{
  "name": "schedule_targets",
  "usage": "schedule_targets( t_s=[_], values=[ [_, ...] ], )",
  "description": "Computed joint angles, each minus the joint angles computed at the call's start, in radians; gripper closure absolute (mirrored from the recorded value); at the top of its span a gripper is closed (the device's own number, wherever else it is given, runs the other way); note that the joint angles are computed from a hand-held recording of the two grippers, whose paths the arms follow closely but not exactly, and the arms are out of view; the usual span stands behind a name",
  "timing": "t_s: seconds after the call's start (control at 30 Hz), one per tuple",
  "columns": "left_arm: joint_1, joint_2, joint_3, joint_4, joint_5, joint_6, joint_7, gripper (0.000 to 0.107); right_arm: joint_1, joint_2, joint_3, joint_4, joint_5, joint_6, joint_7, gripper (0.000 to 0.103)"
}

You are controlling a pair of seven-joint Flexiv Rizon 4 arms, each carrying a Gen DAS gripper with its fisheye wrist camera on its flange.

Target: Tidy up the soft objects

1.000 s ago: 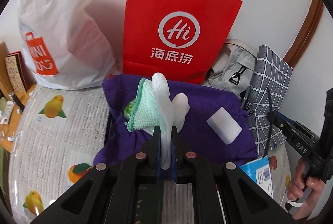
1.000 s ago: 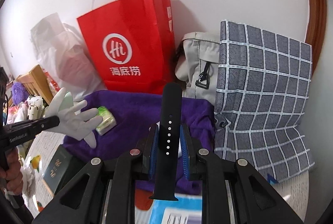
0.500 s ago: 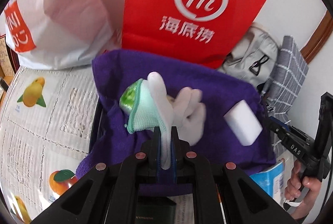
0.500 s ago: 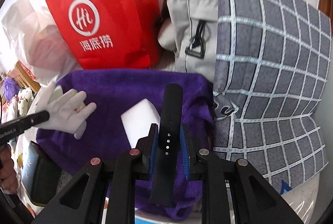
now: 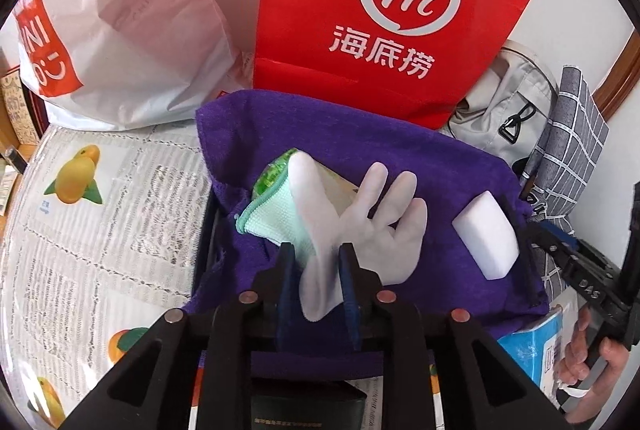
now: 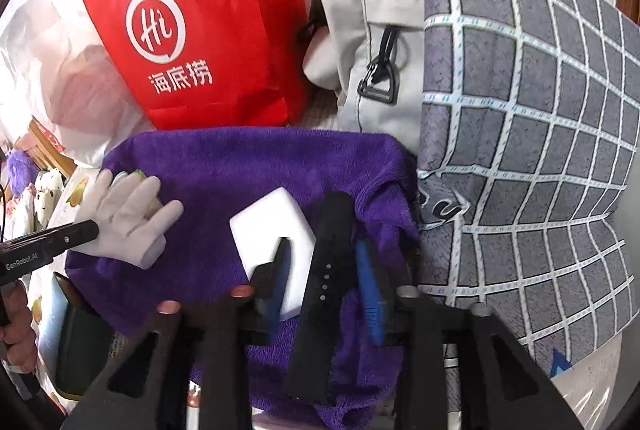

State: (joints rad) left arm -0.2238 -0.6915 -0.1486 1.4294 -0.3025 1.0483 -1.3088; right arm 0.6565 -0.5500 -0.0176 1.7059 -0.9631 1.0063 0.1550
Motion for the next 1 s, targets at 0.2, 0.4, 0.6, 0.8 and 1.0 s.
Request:
schedule_targets(
  t_s=[0.2,0.4,0.6,0.8,1.0],
  values=[
    [0.0,0.029,0.006,0.029,0.007,0.014,-0.008,0.066,0.011,0.051,-0.013,0.039,-0.106,-0.015,0.088,0.042],
    [0.001,0.105,0.003,0.124,0.016,0.058,0.019,0.062,0.008,0.09,0.021,0.071,-0.203,-0.042,0.19,0.04],
    [0.02,0.215,-0.023,0.27,-0.015,0.15,0.06,0.062,0.044,0.14,0.079,0.101,-0.226,-0.158,0.182,0.04],
    [0.028,0.333,-0.039,0.424,-0.06,0.225,0.119,0.062,0.065,0.193,0.13,0.163,-0.285,-0.195,0.373,0.039],
    [0.062,0.461,-0.106,0.616,-0.253,0.31,0.281,0.062,0.116,0.223,0.204,0.185,-0.212,-0.328,0.417,0.039]
  ],
)
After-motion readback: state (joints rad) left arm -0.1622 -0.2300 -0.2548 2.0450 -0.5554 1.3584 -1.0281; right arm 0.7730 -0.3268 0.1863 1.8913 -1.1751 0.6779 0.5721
